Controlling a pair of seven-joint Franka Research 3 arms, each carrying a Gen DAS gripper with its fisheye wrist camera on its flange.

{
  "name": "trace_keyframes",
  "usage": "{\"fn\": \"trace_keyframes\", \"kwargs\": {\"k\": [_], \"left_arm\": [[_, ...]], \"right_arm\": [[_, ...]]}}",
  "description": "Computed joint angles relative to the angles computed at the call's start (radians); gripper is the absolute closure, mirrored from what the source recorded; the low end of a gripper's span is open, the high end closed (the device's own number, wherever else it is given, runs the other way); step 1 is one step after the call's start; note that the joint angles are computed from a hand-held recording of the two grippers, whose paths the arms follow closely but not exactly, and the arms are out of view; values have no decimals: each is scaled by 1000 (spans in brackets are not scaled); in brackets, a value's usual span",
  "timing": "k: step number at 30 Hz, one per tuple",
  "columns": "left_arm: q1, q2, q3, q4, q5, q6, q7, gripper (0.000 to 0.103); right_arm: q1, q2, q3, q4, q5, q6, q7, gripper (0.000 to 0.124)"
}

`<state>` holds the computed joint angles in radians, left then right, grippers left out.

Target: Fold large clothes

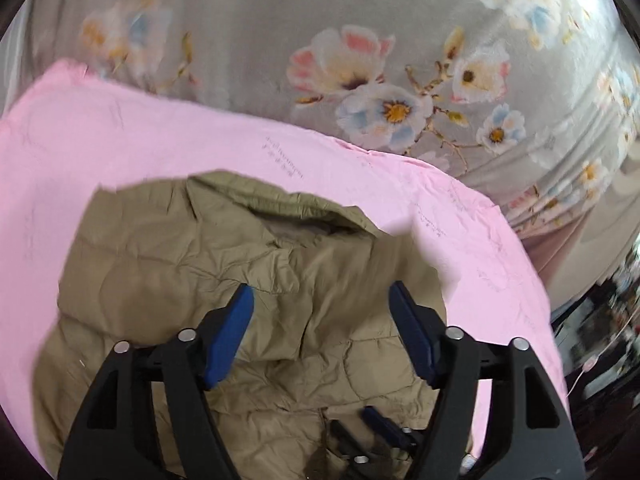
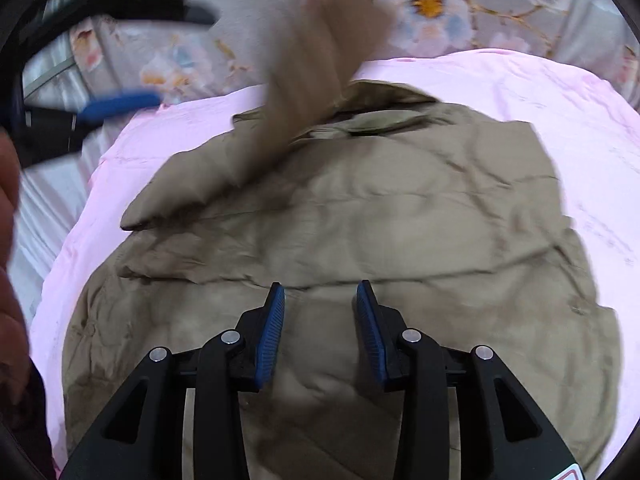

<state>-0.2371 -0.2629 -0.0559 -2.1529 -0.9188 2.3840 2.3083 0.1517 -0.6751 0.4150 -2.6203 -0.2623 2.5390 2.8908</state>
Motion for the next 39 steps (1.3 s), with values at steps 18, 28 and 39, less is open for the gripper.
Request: {"fn": "trace_keyframes", "kwargs": {"k": [18, 28, 39], "left_arm": [[346, 411, 15, 305, -104, -368, -362, 32], [396, 493, -71, 410, -26, -297, -452, 77], [296, 261, -56, 123, 288, 32, -269, 95]], "right_arm": [[-107, 46, -142, -81, 169, 212, -105, 68], [-205, -154, -67, -50, 140, 278, -172, 122], [-127, -89, -42, -78, 147, -11, -196, 122]]}}
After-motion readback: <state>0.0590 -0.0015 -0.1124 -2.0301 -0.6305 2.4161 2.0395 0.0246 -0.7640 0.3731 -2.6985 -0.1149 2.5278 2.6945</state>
